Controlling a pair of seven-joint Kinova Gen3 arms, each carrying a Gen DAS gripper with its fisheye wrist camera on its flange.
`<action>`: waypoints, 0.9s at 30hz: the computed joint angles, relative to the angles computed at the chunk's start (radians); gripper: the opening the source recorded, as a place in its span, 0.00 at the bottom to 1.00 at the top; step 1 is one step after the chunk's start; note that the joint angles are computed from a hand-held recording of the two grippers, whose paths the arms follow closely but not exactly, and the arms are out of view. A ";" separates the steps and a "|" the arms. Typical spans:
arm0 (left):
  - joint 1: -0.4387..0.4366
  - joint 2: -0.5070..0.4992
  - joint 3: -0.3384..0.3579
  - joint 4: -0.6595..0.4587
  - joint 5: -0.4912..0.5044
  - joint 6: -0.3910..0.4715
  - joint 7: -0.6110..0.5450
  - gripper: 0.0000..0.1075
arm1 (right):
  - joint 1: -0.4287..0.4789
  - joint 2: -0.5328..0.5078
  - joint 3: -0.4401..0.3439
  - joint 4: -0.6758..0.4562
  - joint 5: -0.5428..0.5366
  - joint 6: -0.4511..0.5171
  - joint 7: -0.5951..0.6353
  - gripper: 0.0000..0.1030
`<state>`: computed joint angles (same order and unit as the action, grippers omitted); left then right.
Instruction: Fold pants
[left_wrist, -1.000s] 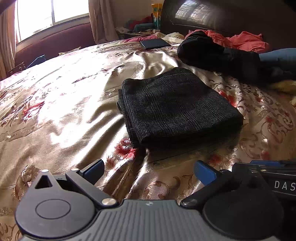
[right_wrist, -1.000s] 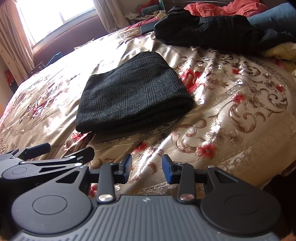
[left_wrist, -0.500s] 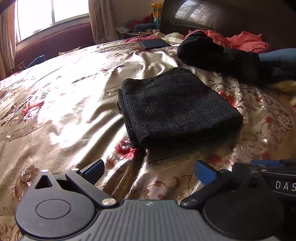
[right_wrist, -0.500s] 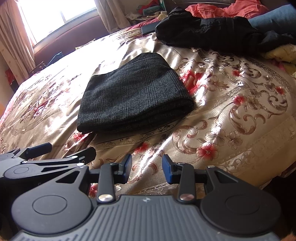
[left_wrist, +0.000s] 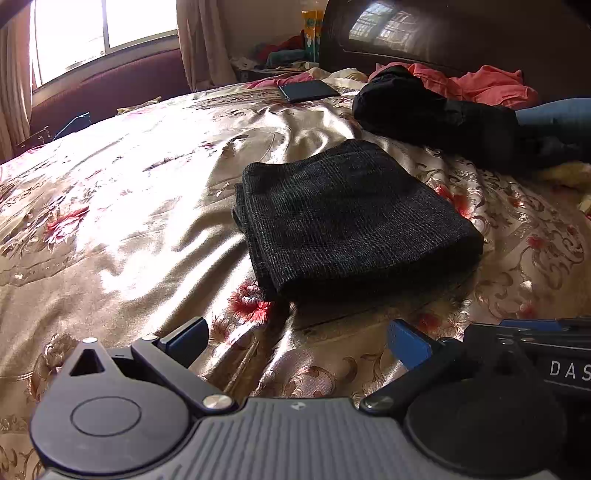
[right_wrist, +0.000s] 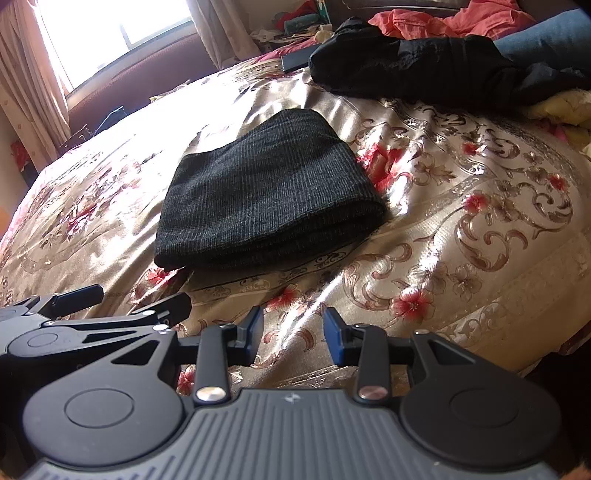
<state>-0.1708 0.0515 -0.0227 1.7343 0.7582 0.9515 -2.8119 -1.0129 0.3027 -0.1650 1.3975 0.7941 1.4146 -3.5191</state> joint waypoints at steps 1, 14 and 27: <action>0.000 0.000 0.000 0.000 0.000 0.000 0.001 0.96 | 0.000 0.000 0.000 0.001 0.000 -0.001 0.000 0.36; 0.000 -0.001 -0.001 0.000 0.002 0.001 0.000 0.96 | 0.000 -0.002 -0.001 0.006 0.003 -0.003 -0.007 0.36; 0.001 -0.003 -0.002 0.002 0.003 0.001 -0.002 0.96 | -0.003 -0.001 -0.002 0.005 0.008 0.003 -0.012 0.36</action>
<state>-0.1695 0.0484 -0.0246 1.7359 0.7607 0.9527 -2.8142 -1.0159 0.3015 -0.1669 1.4023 0.8016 1.4171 -3.5314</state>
